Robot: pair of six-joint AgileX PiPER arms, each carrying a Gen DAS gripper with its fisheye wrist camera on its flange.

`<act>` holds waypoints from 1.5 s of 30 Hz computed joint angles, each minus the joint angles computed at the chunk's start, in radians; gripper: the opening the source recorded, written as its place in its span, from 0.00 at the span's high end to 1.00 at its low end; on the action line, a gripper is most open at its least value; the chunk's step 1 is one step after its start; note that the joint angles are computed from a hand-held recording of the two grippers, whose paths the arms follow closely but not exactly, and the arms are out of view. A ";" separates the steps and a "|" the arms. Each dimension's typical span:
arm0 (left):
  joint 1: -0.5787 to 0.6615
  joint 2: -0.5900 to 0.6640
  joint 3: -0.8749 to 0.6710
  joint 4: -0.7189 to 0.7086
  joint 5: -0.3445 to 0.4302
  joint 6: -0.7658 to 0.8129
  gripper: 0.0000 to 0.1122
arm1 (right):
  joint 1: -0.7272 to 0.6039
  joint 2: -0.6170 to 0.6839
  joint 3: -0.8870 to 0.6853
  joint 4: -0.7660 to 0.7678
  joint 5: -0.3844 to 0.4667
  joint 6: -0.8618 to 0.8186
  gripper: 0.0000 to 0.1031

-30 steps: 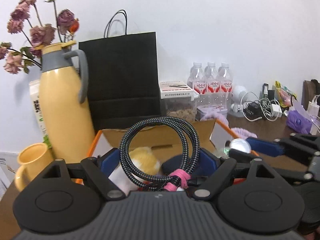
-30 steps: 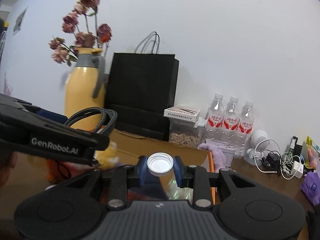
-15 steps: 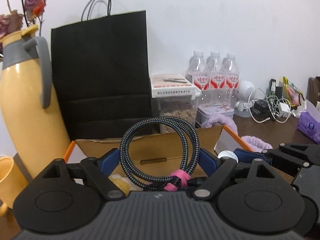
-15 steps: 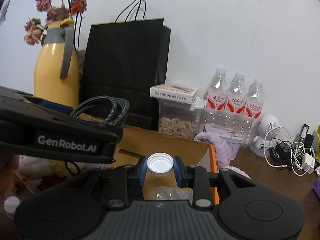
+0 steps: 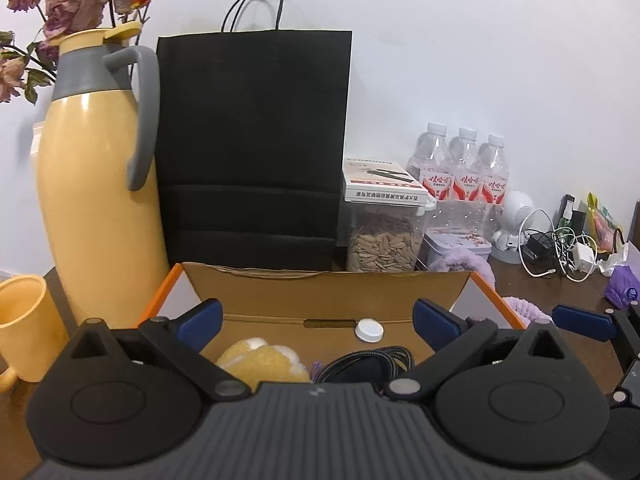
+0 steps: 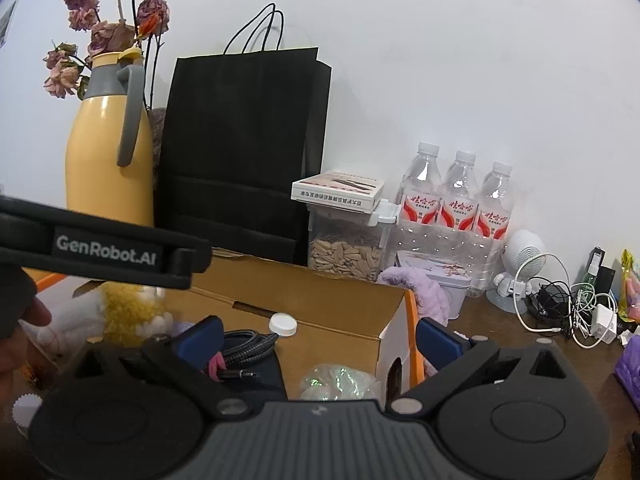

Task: Organize objects
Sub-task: 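Carry cable and cap over the box and open both tools, then grasp the small white cap with the right tool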

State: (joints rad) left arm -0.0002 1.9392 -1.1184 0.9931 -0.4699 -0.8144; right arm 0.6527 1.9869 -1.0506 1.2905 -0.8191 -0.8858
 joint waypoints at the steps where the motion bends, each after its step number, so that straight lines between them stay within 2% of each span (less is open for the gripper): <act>1: 0.004 -0.008 0.010 -0.003 -0.003 0.005 0.08 | 0.006 -0.001 0.001 0.004 -0.006 -0.002 0.01; 7: 0.044 -0.063 0.099 -0.039 -0.061 0.057 0.08 | 0.057 -0.025 0.039 0.020 -0.054 0.001 0.00; 15: 0.153 -0.140 0.274 -0.058 -0.212 0.156 0.08 | 0.164 -0.099 0.169 0.076 -0.114 0.064 0.00; 22: 0.283 -0.180 0.410 0.051 -0.312 0.174 0.08 | 0.318 -0.130 0.293 0.177 -0.211 0.152 0.00; 35: 0.413 -0.215 0.597 0.141 -0.336 0.308 0.08 | 0.572 -0.117 0.382 0.398 -0.232 0.251 0.00; 40: 0.443 -0.221 0.640 0.158 -0.336 0.338 0.08 | 0.610 -0.120 0.392 0.424 -0.205 0.253 0.08; 45: 0.460 -0.224 0.665 0.167 -0.332 0.356 0.08 | 0.611 -0.137 0.408 0.413 -0.131 0.253 0.38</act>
State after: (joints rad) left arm 0.4595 1.7149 -0.4534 1.1599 -0.8021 -0.4588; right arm 1.2639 1.8496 -0.6425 1.7039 -0.9506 -0.6331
